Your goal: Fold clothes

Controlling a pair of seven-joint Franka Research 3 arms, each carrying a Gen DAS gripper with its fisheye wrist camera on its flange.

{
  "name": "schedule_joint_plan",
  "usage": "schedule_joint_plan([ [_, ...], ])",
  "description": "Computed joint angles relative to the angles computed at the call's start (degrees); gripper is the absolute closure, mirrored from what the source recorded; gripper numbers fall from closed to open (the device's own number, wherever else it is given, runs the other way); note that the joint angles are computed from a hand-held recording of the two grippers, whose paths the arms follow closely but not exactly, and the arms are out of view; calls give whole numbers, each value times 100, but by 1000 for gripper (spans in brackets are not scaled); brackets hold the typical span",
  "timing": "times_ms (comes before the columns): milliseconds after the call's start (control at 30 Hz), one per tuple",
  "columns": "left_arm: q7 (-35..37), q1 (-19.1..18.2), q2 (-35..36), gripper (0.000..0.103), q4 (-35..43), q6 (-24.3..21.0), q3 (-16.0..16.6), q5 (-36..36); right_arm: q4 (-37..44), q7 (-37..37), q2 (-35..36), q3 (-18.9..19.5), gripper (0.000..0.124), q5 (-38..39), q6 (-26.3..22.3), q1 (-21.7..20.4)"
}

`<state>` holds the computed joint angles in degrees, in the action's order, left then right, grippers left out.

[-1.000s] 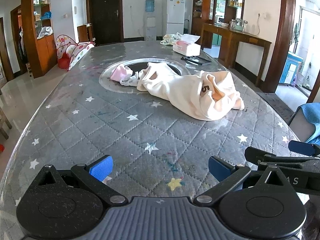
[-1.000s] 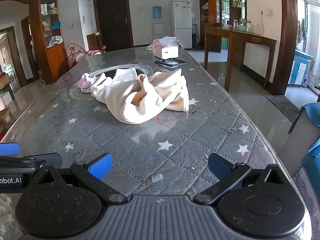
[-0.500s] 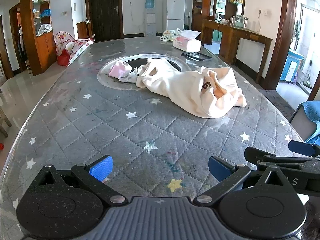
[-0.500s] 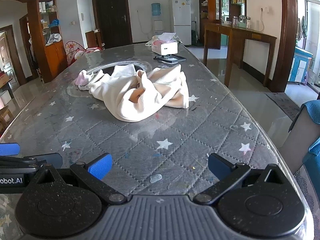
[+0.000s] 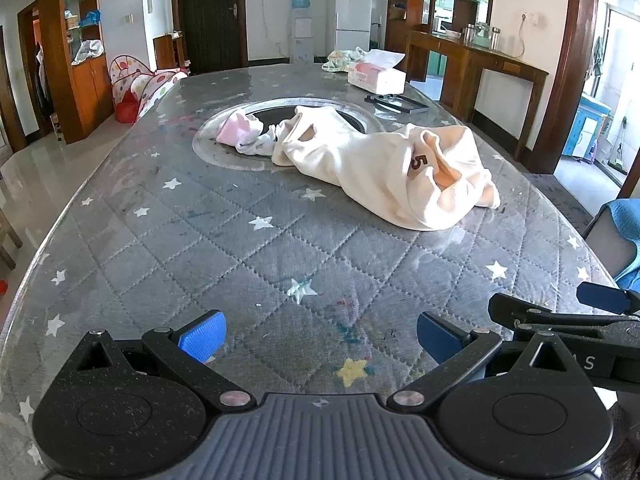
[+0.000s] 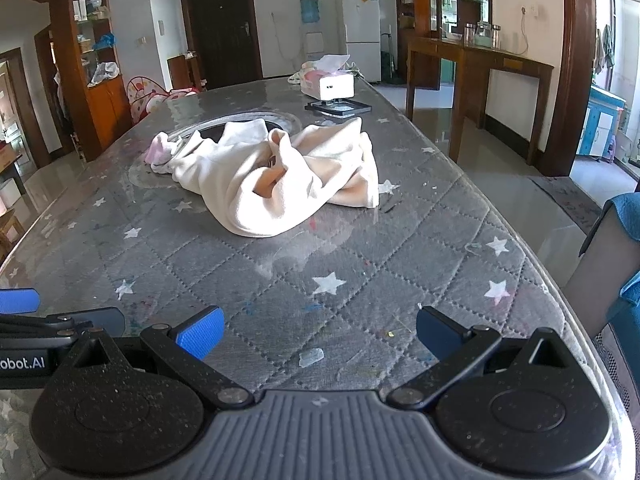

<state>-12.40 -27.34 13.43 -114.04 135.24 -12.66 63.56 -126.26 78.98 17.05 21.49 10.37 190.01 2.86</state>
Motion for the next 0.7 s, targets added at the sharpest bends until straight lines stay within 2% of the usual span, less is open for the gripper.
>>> schedule_joint_plan([
  [700, 278, 59, 188, 0, 187, 131, 104, -109, 364, -260, 199, -589, 21, 419, -243, 634],
])
